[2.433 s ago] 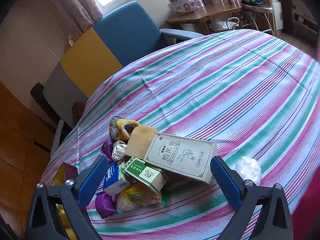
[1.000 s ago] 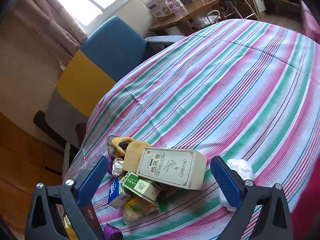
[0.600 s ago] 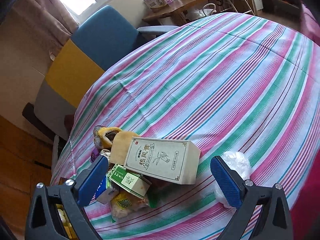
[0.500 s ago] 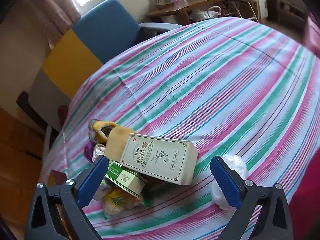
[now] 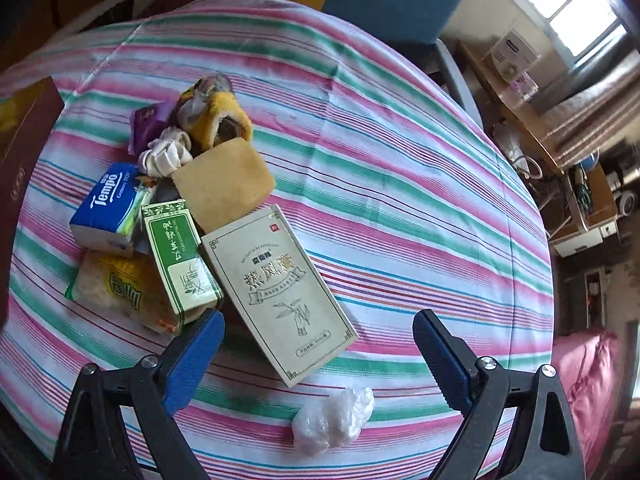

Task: Organize objects
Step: 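Drop the purple packet into the gold tray while the right gripper grasps the white medicine box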

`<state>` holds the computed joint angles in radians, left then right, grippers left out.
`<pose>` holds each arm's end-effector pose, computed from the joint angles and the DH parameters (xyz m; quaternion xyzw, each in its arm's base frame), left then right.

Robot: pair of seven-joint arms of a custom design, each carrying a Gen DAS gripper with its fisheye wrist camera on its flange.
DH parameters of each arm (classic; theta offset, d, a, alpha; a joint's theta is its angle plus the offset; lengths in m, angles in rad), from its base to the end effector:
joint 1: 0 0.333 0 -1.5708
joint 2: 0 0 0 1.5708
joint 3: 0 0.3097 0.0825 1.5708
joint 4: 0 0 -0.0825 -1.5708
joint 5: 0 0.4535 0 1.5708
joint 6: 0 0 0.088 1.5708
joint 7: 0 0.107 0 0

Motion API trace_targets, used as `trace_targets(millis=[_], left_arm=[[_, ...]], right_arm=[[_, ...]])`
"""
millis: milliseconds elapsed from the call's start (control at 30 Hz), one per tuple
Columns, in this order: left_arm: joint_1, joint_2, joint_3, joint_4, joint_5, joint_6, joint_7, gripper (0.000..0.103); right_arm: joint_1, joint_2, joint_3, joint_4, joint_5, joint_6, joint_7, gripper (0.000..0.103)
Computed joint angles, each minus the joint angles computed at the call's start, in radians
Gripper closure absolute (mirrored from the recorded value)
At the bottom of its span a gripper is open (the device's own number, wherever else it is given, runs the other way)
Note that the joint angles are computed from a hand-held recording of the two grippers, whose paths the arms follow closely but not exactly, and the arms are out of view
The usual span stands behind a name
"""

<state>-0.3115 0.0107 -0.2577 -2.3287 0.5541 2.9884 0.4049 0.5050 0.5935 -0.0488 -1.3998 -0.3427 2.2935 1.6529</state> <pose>0.4825 -0.3528 0.3465 -0.6923 0.6410 -0.3164 0.0989 0.7229 0.3548 0.3585 -0.8584 0.4661 -0.2082 0.0508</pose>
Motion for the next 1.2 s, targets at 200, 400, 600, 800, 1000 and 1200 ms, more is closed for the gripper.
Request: trace_targets(millis=[200,400,600,800,1000,1200], left_arm=[[0.002,-0.009,0.000,-0.008,0.011,-0.004,-0.028,0.069],[0.017,-0.037,-0.001,-0.037,0.079,0.007,-0.121,0.069],[0.066,-0.118,-0.025,-0.105,0.190,-0.007,-0.290,0.069],[0.123,-0.302,-0.051,-0.253,0.178,-0.087,-0.409,0.069],[0.141,-0.443,-0.057,-0.359,0.072,-0.199,-0.379,0.069],[0.167,-0.387,-0.065,-0.319,0.047,-0.270,-0.337,0.069]], right_arm=[[0.000,0.112,0.009,0.136,0.028,-0.080,-0.040,0.037],[0.015,0.002,-0.006,-0.028,0.033,0.031,0.037,0.047],[0.048,-0.139,-0.040,-0.190,-0.086,0.161,0.264,0.048],[-0.017,-0.220,0.101,-0.297,0.075,0.367,0.156,0.048],[-0.005,-0.173,0.187,-0.304,0.275,0.401,-0.078,0.049],[0.016,-0.120,0.188,-0.296,0.376,0.415,-0.186,0.050]])
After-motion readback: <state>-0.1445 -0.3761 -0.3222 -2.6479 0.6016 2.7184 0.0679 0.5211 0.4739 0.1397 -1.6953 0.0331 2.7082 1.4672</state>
